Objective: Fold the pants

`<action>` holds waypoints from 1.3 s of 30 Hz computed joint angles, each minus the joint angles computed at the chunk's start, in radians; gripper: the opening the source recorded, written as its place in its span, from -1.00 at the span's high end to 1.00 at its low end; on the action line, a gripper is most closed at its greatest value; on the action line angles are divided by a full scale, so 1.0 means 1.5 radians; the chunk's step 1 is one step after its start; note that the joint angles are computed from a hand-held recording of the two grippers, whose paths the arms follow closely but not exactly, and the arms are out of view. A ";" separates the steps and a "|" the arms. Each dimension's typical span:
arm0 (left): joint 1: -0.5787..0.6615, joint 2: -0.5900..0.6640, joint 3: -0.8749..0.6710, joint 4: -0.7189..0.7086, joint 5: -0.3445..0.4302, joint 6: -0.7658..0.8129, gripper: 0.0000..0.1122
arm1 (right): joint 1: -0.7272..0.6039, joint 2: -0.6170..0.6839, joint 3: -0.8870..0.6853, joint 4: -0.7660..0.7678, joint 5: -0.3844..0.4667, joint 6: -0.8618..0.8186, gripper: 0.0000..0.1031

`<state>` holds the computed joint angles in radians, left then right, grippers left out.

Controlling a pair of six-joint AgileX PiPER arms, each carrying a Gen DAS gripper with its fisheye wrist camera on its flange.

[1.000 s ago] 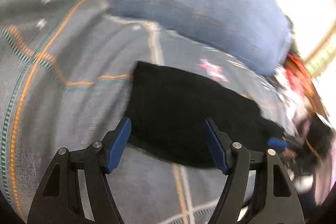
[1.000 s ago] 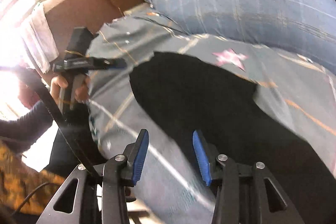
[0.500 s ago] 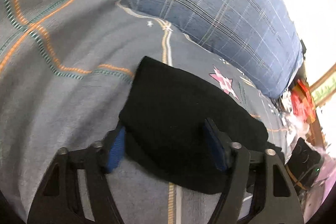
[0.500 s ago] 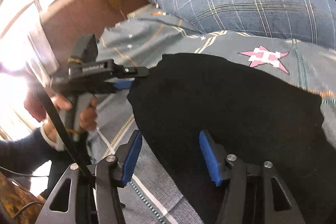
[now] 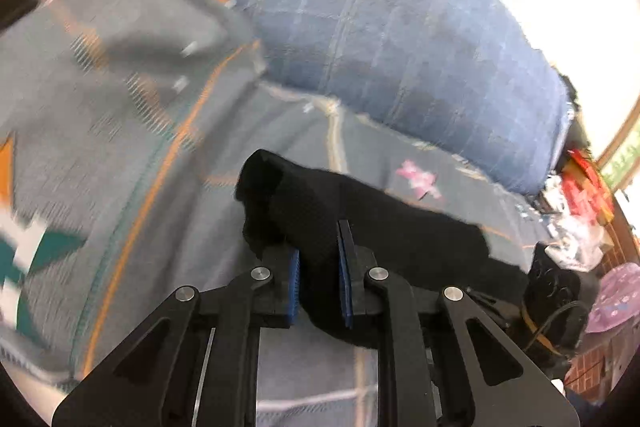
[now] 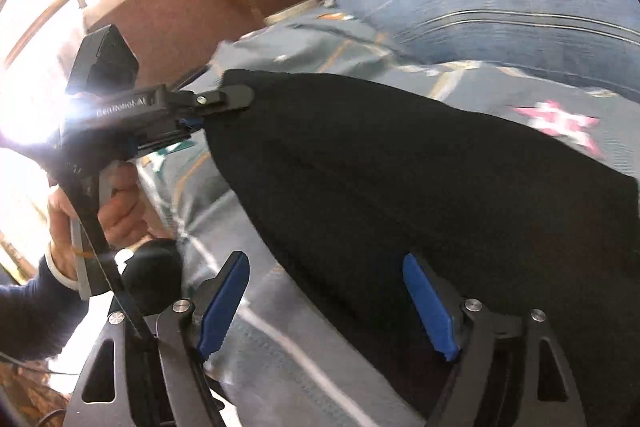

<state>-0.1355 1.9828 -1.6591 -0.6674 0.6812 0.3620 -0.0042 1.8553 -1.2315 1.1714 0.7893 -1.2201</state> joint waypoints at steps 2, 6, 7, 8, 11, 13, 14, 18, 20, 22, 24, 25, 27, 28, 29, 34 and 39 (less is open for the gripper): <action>0.001 0.014 -0.001 0.045 0.013 -0.040 0.74 | 0.036 0.012 -0.014 -0.005 -0.008 0.012 -0.56; -0.006 0.053 -0.020 0.119 0.045 -0.106 0.55 | 0.045 0.024 -0.026 -0.006 0.002 0.019 -0.57; -0.017 0.041 -0.008 0.155 0.022 -0.130 0.45 | 0.030 0.025 -0.028 -0.003 0.025 0.024 -0.56; -0.027 0.033 -0.004 0.187 0.010 -0.153 0.41 | 0.013 0.018 -0.025 -0.008 0.044 0.038 -0.56; -0.066 -0.015 0.043 0.338 -0.064 -0.259 0.28 | -0.049 -0.042 0.032 -0.008 0.058 0.026 -0.56; -0.091 -0.052 0.080 0.431 -0.112 -0.333 0.17 | -0.124 -0.108 0.095 -0.002 0.067 0.003 -0.56; -0.097 -0.072 0.097 0.438 -0.133 -0.335 0.15 | -0.167 -0.133 0.117 -0.005 0.075 0.001 -0.56; -0.128 -0.103 0.108 0.536 -0.170 -0.429 0.13 | -0.379 -0.212 0.170 -0.035 0.115 0.019 -0.56; -0.141 -0.105 0.094 0.542 -0.169 -0.440 -0.05 | -0.485 -0.230 0.169 -0.071 0.121 0.050 -0.56; -0.148 -0.090 0.064 0.443 -0.157 -0.347 -0.13 | -0.560 -0.223 0.152 -0.103 0.131 0.077 -0.56; -0.162 -0.071 0.031 0.373 -0.136 -0.267 -0.13 | -0.606 -0.215 0.132 -0.128 0.132 0.091 -0.56; -0.171 -0.063 0.019 0.354 -0.128 -0.241 -0.13 | -0.619 -0.215 0.125 -0.148 0.121 0.101 -0.56; -0.190 -0.048 -0.003 0.283 -0.112 -0.155 -0.13 | -0.627 -0.218 0.113 -0.181 0.099 0.119 -0.56; -0.201 -0.037 -0.018 0.243 -0.101 -0.103 -0.13 | -0.629 -0.218 0.107 -0.193 0.093 0.122 -0.56; -0.211 -0.026 -0.034 0.219 -0.088 -0.068 -0.13 | -0.631 -0.213 0.101 -0.205 0.092 0.122 -0.56; -0.272 0.074 -0.186 0.141 0.029 0.082 -0.13 | -0.606 -0.174 0.069 -0.272 0.079 0.156 -0.22; -0.323 0.217 -0.417 0.203 0.137 0.051 -0.13 | -0.579 -0.127 0.028 -0.323 0.097 0.183 -0.05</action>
<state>-0.6196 2.3079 -2.2839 -0.3632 0.8860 0.4391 -0.8722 1.6643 -1.1897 0.6874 0.9344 -0.9459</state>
